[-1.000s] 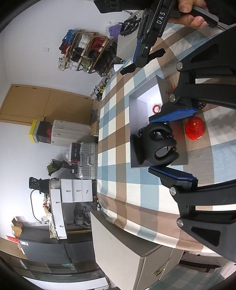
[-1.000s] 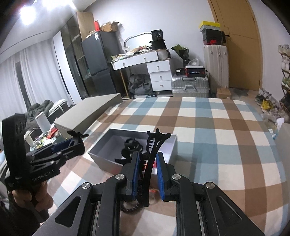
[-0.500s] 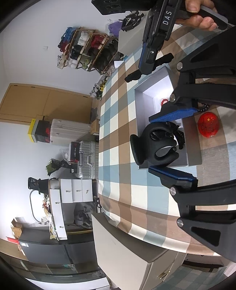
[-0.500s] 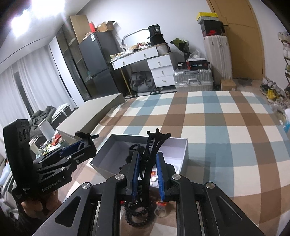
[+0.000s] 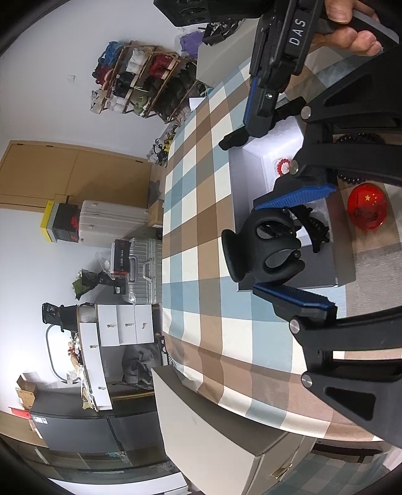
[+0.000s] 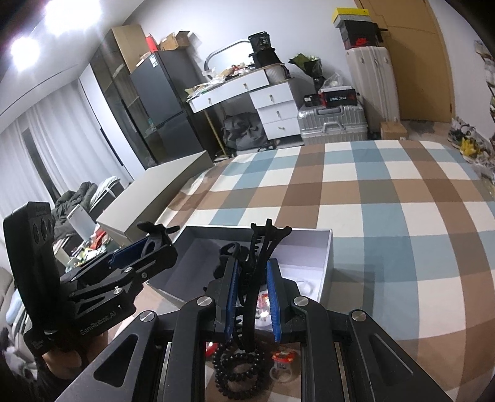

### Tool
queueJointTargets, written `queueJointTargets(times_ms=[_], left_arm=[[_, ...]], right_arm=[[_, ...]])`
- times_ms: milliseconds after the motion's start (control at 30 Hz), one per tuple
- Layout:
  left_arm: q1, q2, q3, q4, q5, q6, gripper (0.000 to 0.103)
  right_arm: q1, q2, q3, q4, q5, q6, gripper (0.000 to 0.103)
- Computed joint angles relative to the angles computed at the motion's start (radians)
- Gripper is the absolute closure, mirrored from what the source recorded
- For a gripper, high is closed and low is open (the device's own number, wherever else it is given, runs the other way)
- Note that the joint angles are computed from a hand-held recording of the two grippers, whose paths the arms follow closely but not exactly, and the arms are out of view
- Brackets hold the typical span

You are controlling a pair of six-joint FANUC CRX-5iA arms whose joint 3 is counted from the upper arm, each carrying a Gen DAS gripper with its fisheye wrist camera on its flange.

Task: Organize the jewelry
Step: 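Carry both black claw clips into the grey box with both grippers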

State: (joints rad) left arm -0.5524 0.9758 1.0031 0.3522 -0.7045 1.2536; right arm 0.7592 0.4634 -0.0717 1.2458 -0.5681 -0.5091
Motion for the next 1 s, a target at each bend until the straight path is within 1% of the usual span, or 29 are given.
queueJointTargets(times_ms=[167,300,367,467,567,667,733,1000], left_arm=[[-0.003,0.035,0.069,-0.036,-0.035,0.033,0.062],[-0.008,0.074,0.15,-0.085,-0.084,0.072,0.062],[-0.009,0.08,0.164,-0.096,-0.096,0.081,0.062],[-0.014,0.075,0.158,-0.125,-0.091,0.089,0.062],[-0.019,0.072,0.156,-0.145,-0.09,0.084,0.062],[-0.019,0.093,0.197,-0.145,-0.118,0.084,0.062],[-0.019,0.099,0.208,-0.145,-0.124,0.082,0.062],[-0.017,0.098,0.198,-0.138,-0.127,0.076,0.062]], right_arm=[[-0.001,0.016,0.019,-0.021,-0.005,0.01,0.086],[0.002,0.027,0.035,-0.044,-0.015,0.041,0.086],[0.004,0.029,0.039,-0.051,-0.016,0.056,0.086],[-0.001,0.031,0.037,-0.043,-0.008,0.057,0.086],[-0.003,0.037,0.044,-0.073,0.007,0.079,0.086],[0.001,0.04,0.05,-0.083,-0.004,0.095,0.086],[0.001,0.04,0.051,-0.084,-0.008,0.094,0.086],[0.0,0.041,0.05,-0.081,-0.004,0.093,0.086]])
